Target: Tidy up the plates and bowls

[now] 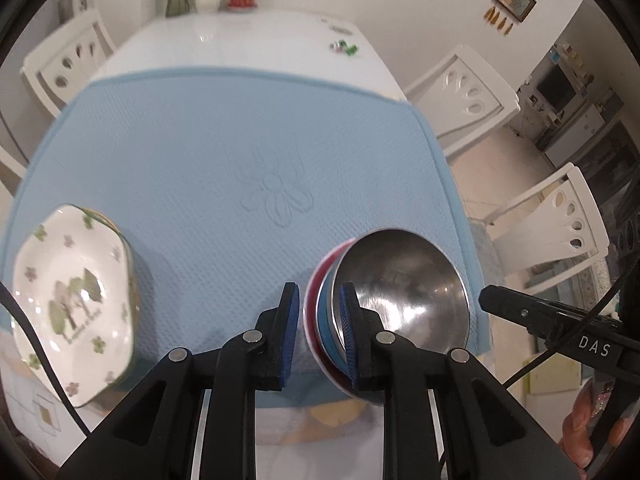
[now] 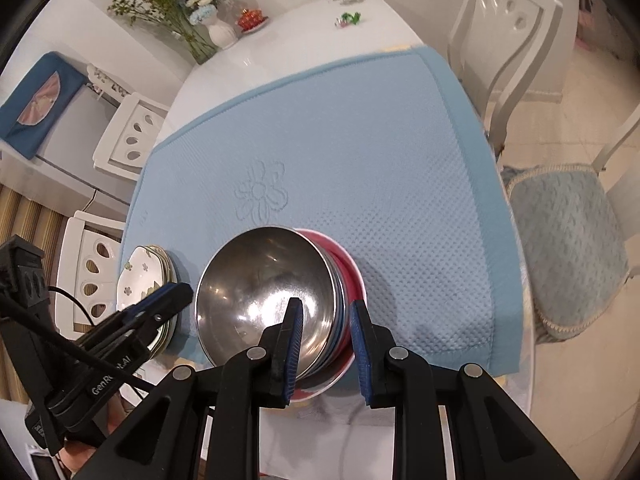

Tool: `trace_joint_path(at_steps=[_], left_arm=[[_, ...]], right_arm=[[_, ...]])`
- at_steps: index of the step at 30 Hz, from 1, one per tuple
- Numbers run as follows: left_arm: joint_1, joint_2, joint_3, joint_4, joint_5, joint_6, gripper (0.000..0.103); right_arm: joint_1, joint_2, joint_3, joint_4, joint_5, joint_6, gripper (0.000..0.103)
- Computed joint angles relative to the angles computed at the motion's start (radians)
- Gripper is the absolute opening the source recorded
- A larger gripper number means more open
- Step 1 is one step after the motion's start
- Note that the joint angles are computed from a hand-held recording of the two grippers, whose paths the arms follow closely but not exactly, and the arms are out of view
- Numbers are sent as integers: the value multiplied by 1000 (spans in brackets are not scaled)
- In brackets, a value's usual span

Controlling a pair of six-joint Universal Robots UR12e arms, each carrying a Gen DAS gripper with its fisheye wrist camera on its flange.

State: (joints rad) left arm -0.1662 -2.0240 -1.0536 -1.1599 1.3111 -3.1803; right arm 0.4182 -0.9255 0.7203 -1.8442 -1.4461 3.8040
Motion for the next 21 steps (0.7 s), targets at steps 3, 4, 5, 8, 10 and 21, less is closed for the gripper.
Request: trace_joint_path(at_steps=[3,4,5,8,10,21], left_arm=[[-4,10,-10,39,31,-8,28],[-6,14,-14,53,39,-2,28],[-7,19,-21,70,41,6,30],[-14,33,-38,117,63,22,58],[-17,41,-55,166,62,21,69],[-30,34,-50,130,86,17,69]], right_arm=[[5,-17,34,-67,-24,-1,23],[5,-21,40,-81,-29,-1,23],[5,-22,43,-88,-31,-1,23],[-1,-24,47,-96,-3,0,39],[0,-29,58,-111,-14,12,51],[-26,-30,98,-101,125,13,54]])
